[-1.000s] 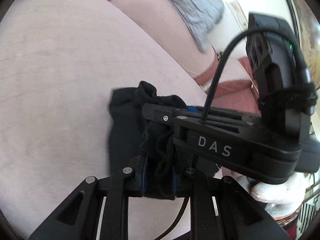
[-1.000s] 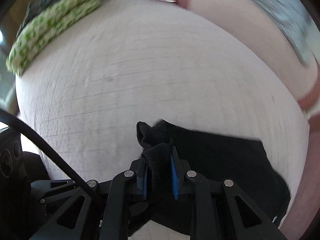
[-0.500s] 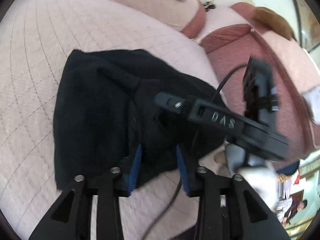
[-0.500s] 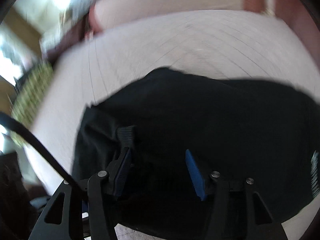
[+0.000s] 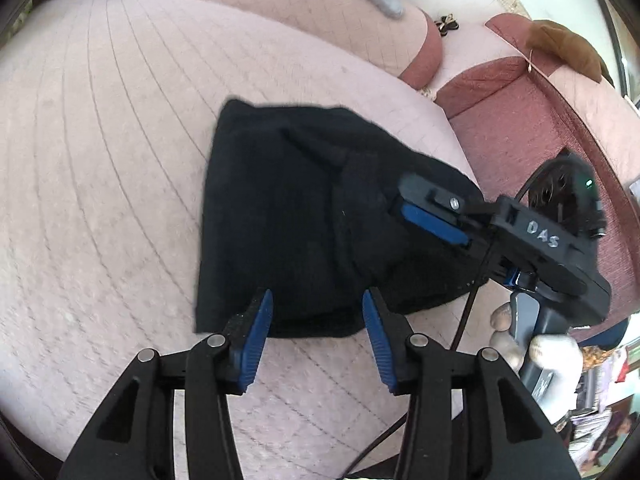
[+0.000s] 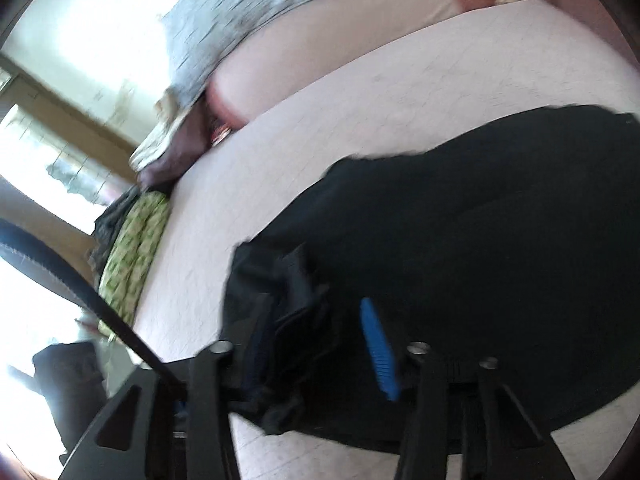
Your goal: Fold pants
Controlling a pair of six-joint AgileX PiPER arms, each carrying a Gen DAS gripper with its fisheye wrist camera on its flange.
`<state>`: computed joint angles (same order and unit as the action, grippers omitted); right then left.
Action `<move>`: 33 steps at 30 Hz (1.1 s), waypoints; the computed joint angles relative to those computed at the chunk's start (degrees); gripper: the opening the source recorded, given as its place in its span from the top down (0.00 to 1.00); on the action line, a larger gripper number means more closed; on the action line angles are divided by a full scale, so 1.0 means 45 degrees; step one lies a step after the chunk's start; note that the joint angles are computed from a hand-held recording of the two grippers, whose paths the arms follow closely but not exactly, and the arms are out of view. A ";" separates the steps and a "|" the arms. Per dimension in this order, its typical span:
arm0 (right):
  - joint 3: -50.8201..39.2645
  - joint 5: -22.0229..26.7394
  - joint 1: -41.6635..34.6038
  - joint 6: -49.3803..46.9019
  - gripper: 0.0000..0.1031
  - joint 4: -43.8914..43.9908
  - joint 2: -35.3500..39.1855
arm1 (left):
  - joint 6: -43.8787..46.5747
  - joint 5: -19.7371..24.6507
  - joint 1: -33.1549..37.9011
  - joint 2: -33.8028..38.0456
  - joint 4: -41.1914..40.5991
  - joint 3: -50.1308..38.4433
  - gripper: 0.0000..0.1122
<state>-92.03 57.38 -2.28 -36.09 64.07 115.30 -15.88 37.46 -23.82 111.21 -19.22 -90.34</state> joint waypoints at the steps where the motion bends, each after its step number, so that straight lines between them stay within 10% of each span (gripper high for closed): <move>1: 0.0101 0.0160 0.0078 -0.0614 0.56 0.0650 -0.0018 | -0.0094 0.0003 -0.0044 0.0080 -0.0022 -0.0112 0.60; 4: 0.0204 0.0432 0.0305 -0.1600 0.56 0.1861 0.0106 | -0.0123 0.0390 -0.0126 0.0341 0.0032 -0.0708 0.60; 8: 0.0339 -0.1776 0.1319 -0.0938 0.56 0.0636 -0.0474 | -0.0412 0.0335 -0.0244 -0.0105 0.0697 -0.0123 0.60; 13: -0.1238 -0.0069 0.1807 0.0197 0.58 -0.1140 0.0594 | -0.0578 0.0087 -0.0068 -0.0442 0.0408 0.0685 0.60; 17: -0.1664 0.0084 0.1282 0.1842 0.97 -0.2725 0.0956 | -0.0917 -0.0021 -0.0075 -0.0959 0.1138 0.1286 0.60; 20: -0.1083 -0.0401 0.0780 0.2309 1.00 -0.3339 0.0269 | -0.1291 -0.0292 -0.0150 -0.1194 0.1821 0.1495 0.59; 23: 0.0257 -0.2455 0.0627 0.2937 0.56 -0.5014 -0.0856 | -0.0989 -0.0498 0.0122 -0.1287 0.1369 0.1751 0.58; 28: 0.0186 -0.0068 -0.0680 0.1045 0.55 -0.0904 -0.0165 | -0.0617 -0.0614 0.0397 -0.1276 0.0747 0.1921 0.58; 33: -0.0486 0.0077 0.0623 0.1423 0.55 -0.1900 0.0376 | -0.1274 -0.0480 0.0035 -0.1213 0.1553 0.1581 0.58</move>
